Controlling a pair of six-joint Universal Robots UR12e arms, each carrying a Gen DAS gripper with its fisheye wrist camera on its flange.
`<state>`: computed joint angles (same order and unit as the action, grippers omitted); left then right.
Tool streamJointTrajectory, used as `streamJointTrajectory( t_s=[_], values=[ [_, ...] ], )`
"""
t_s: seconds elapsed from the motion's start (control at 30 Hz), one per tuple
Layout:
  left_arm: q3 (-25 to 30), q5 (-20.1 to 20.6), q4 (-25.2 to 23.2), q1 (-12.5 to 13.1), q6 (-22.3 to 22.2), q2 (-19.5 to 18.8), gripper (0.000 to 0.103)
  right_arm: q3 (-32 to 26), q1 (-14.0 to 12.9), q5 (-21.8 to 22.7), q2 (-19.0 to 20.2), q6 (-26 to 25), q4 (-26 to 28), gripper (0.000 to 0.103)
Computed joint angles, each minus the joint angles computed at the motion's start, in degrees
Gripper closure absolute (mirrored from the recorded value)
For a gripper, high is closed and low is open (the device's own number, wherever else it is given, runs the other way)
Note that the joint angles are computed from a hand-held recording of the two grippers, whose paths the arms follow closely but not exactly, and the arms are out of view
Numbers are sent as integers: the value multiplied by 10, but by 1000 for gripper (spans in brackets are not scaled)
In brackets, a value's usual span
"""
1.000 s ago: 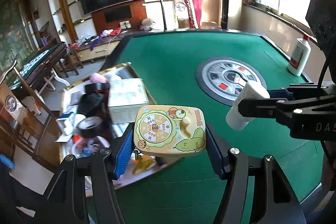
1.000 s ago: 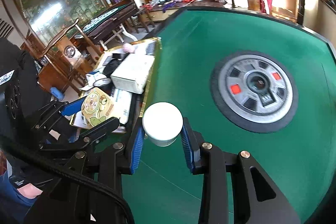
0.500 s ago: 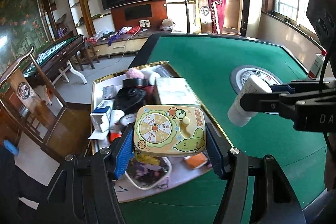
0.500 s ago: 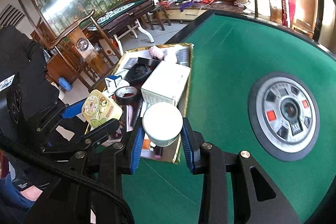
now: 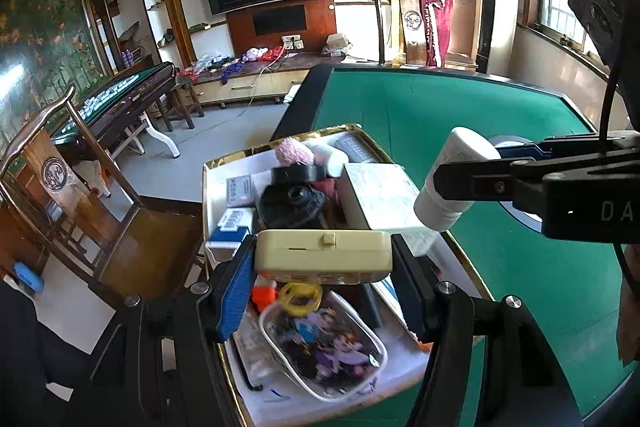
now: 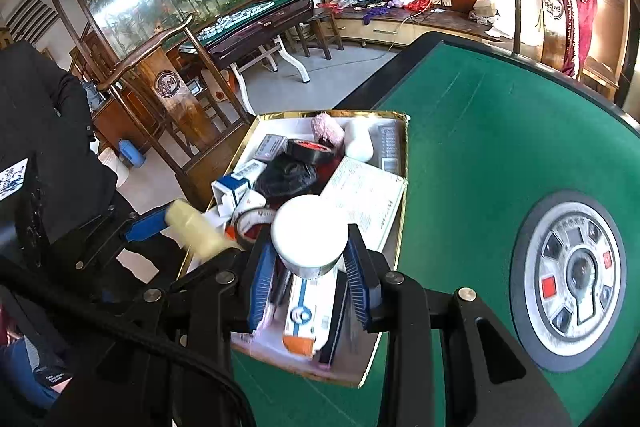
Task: Organize objects
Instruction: 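Carry the cream game box and white cup over the tray box with both grippers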
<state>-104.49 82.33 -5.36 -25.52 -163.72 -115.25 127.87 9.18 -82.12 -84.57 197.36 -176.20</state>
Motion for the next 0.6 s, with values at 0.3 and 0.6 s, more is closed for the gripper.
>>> streamJointTrajectory(
  t_s=[0.3,0.6],
  values=[
    [35,18,-13,3,-6,-24,45,-34,-5,11,30,-5,4,71],
    [66,42,-32,3,-20,-50,45,-63,-8,21,64,-6,15,71]
  ],
)
